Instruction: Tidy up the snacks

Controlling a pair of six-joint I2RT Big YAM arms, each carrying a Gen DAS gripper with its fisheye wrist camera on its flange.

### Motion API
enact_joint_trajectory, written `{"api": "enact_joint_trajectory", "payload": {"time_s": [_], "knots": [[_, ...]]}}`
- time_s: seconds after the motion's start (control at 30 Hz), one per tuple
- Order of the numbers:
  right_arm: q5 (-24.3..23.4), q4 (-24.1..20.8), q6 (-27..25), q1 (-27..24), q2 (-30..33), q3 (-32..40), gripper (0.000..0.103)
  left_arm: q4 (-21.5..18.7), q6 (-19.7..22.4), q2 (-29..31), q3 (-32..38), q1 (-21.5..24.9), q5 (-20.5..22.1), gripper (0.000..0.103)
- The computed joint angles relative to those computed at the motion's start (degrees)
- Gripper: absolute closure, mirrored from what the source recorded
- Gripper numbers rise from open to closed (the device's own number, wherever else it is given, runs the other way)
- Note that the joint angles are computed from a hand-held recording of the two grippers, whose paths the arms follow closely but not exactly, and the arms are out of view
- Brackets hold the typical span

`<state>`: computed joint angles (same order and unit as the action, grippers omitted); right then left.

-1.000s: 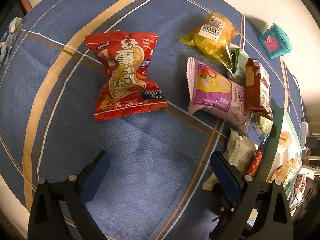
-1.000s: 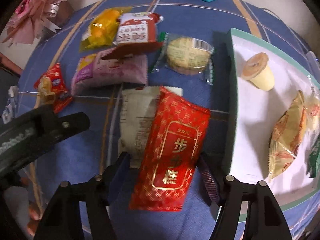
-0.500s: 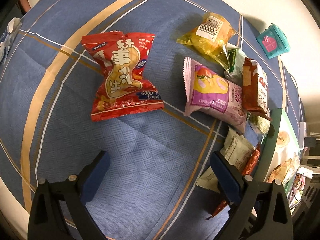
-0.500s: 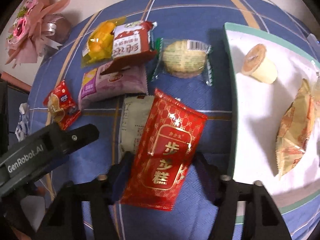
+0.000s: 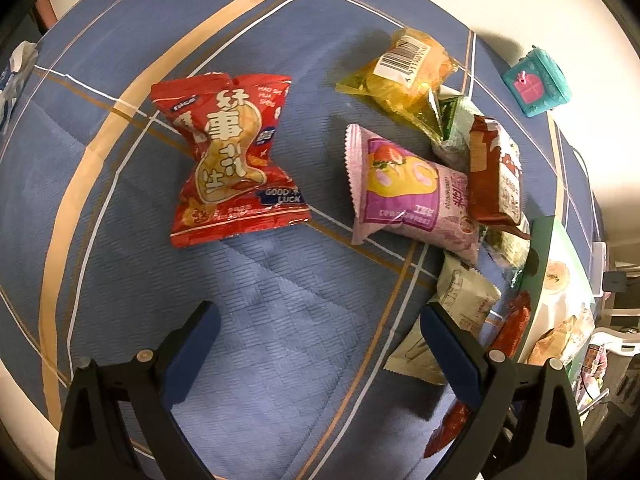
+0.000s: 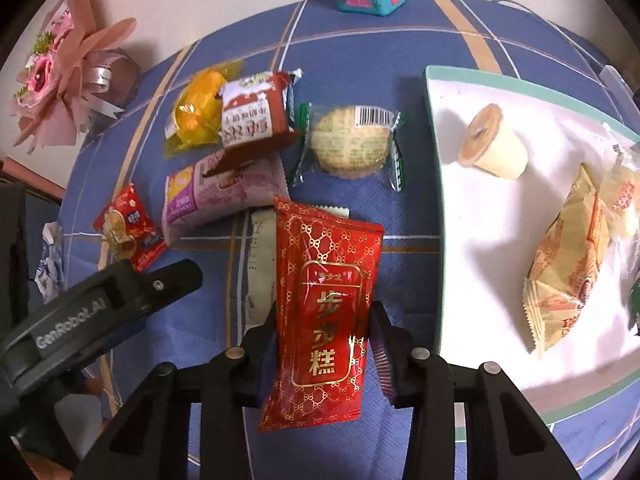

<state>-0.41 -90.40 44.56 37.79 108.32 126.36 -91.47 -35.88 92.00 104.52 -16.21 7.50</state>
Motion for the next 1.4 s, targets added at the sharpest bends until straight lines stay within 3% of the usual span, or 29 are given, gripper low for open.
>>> {"api": "enact_joint_trajectory", "payload": {"time_s": [0.33, 0.63, 0.9, 1.1, 1.27, 1.4], "knots": [[1.4, 0.1, 2.3, 0.3, -4.1, -1.5, 0.06, 0.7, -0.5, 0.6, 1.1, -0.9, 1.1, 0.003], [9.1, -2.8, 4.4, -0.8, -7.2, -0.9, 0.06, 3.0, 1.7, 1.9, 3.5, -4.0, 2.6, 0.004], [7.5, -0.6, 7.3, -2.9, -10.1, -6.4, 0.06, 2.6, 6.7, 5.7, 7.1, -8.6, 1.6, 0.016], [7.4, -0.1, 7.9, -3.3, -10.6, -7.3, 0.06, 1.4, 10.5, 8.1, 9.6, -11.4, -0.9, 0.033], [7.3, -0.1, 7.7, -3.3, -10.6, -7.2, 0.06, 0.2, 11.1, 9.5, 11.6, -12.6, -3.9, 0.048], [7.4, 0.0, 7.8, -3.1, -10.6, -7.1, 0.06, 0.4, 10.4, 9.1, 11.3, -12.8, -3.8, 0.05]]}}
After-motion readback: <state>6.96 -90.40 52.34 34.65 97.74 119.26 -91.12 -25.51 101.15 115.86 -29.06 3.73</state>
